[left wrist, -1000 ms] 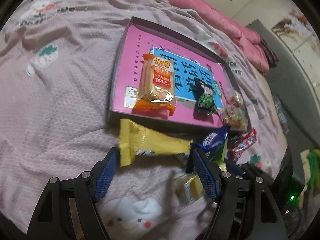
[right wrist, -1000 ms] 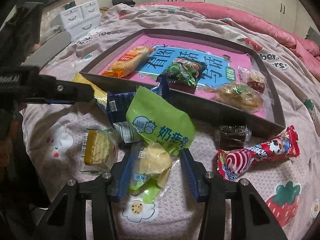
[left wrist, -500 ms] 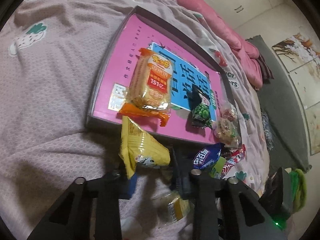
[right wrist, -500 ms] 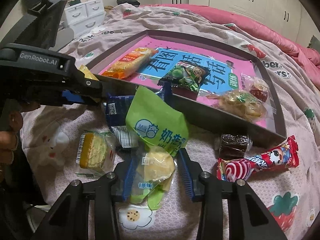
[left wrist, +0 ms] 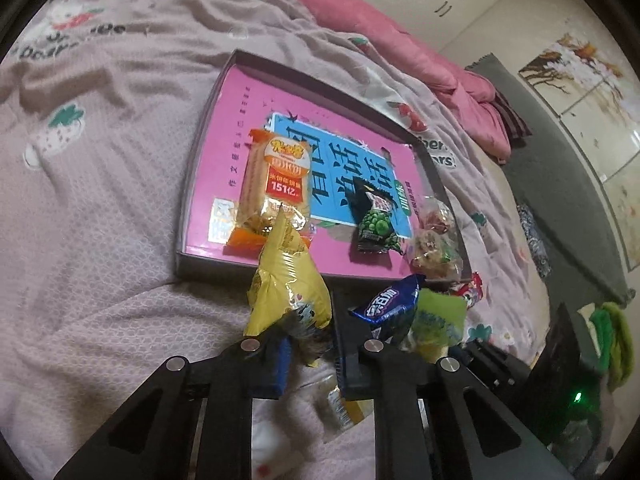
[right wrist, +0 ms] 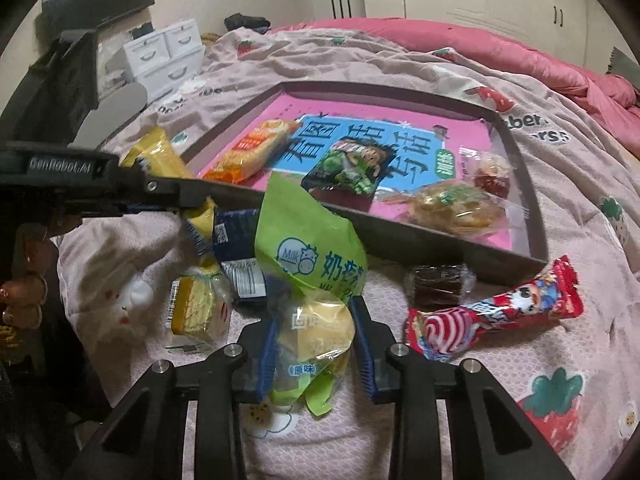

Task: Organize snacks
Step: 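Grasp the yellow wafer bar with the left gripper while the right grasps the green milk-candy bag, then lift both held snacks and carry them over the tray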

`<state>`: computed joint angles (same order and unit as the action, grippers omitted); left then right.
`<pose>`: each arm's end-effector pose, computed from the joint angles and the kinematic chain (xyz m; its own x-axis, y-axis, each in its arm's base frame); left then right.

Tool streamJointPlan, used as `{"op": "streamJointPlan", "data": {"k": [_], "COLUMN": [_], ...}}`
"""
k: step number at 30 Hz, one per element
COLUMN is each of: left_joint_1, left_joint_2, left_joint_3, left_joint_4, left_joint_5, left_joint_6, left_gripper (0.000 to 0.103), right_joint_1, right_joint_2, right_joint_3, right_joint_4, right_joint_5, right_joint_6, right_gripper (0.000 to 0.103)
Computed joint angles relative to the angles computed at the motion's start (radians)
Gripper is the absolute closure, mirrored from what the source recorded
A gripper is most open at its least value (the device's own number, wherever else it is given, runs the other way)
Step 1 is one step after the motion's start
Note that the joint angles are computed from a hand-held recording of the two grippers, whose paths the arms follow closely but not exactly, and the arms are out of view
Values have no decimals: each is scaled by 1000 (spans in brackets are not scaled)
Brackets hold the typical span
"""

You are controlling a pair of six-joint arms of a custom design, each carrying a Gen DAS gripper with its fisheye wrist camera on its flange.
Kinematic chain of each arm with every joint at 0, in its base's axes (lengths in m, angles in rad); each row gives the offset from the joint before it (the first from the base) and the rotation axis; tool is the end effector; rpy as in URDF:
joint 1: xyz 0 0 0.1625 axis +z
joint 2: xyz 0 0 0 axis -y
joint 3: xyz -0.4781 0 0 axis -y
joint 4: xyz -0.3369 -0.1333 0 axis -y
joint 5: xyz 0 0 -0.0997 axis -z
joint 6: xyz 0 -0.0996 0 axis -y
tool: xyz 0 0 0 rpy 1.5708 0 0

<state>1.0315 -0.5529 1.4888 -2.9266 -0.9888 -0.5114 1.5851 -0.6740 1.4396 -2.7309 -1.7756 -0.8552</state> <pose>-0.2144 -0.7244 0.1070 -0.9549 -0.1770 -0.2382 0.0018 0.7991 -0.6012 0.1237 -0.7443 0.1757 -0.6331 -0.6546 0.4132 -0.7484 0.6540 -0.1105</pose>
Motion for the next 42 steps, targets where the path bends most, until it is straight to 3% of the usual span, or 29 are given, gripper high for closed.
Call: {"op": "streamJointPlan", "data": {"k": [20, 42], "left_joint_1": [-67, -108], "left_joint_2": [-40, -42], "left_joint_3": [58, 22], "left_joint_4": [-53, -56], "left_joint_5": [123, 170], "left_joint_6": [73, 108], "left_gripper": [87, 87], "right_joint_1": [-4, -18], "right_joint_2": [-40, -66], "right_joint_3": [32, 20], "right_joint_4": [-74, -103], "right_joint_5": [97, 195], "right_joint_6": [-4, 41], "right_gripper": [69, 69]}}
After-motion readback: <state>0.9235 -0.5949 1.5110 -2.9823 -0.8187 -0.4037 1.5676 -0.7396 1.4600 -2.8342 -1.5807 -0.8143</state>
